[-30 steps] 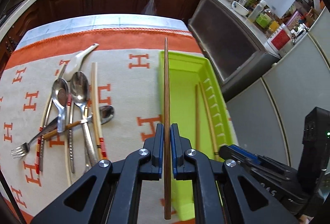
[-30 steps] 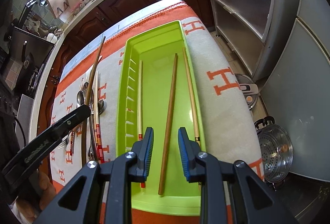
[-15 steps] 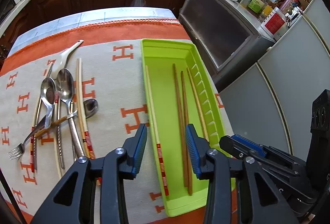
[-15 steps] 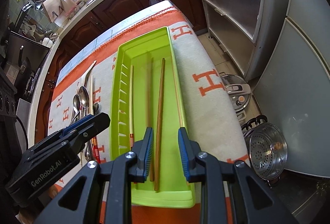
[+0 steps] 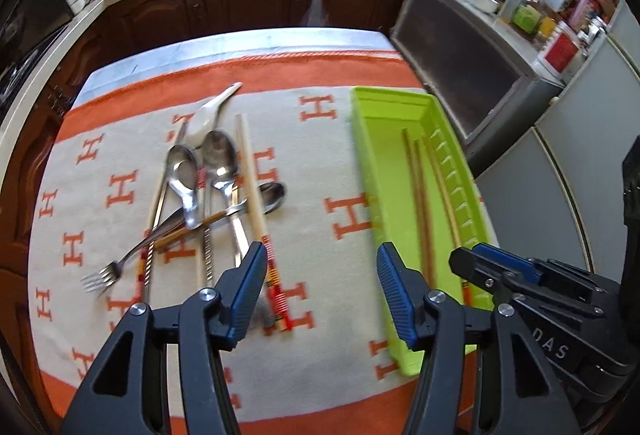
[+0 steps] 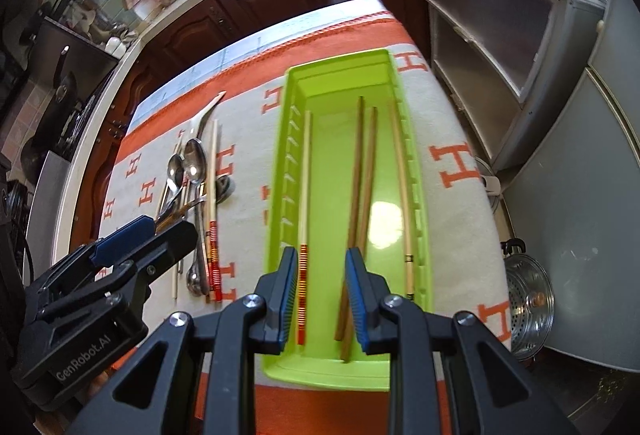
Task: Organize utensils
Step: 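Move both open tools back over the remaining utensils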
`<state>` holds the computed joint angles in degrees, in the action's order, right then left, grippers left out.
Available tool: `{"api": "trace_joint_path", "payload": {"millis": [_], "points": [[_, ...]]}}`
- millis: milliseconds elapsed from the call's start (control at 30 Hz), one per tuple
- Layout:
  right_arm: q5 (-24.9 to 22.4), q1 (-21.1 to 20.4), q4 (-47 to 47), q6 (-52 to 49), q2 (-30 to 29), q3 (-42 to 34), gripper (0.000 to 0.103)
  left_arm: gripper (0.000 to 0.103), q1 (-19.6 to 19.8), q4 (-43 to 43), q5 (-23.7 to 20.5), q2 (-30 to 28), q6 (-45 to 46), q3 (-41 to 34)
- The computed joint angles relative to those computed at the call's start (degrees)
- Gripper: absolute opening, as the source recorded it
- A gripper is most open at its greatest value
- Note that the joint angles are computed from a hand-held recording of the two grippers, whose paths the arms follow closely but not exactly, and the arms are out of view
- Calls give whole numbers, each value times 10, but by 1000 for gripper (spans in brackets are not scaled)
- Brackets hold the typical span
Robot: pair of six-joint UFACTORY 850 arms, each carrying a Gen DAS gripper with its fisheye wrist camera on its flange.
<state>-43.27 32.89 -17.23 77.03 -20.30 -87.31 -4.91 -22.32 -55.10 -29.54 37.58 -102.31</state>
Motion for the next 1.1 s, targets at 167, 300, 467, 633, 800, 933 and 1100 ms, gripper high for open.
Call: {"api": "trace_joint_path", "payload": {"millis": [167,300,467,633,800,933,1100], "points": [[-11,7,15,-44,-32,-50,24,55,34,-14,1,-8,-25,-16],[-27,12,35,-88,-64,-100,24,55,59,-24,5,-10,-35,-24],[-48,17,52,-132,-107,-166,24,55,86,-27,14,-16,-46,-34],[-70,21,61,-166,-150,-232,24,56,104,-26,32,-22,-42,-39],[-95,24,80,-198,-195,-297,24,56,118,-24,39,-33,-43,-49],[-115,25,93,-219,-228,-343,24,56,127,-26,36,-44,-43,-58],[-123,26,106,-232,-257,-380,24,56,136,-27,29,-60,-34,-70]]}}
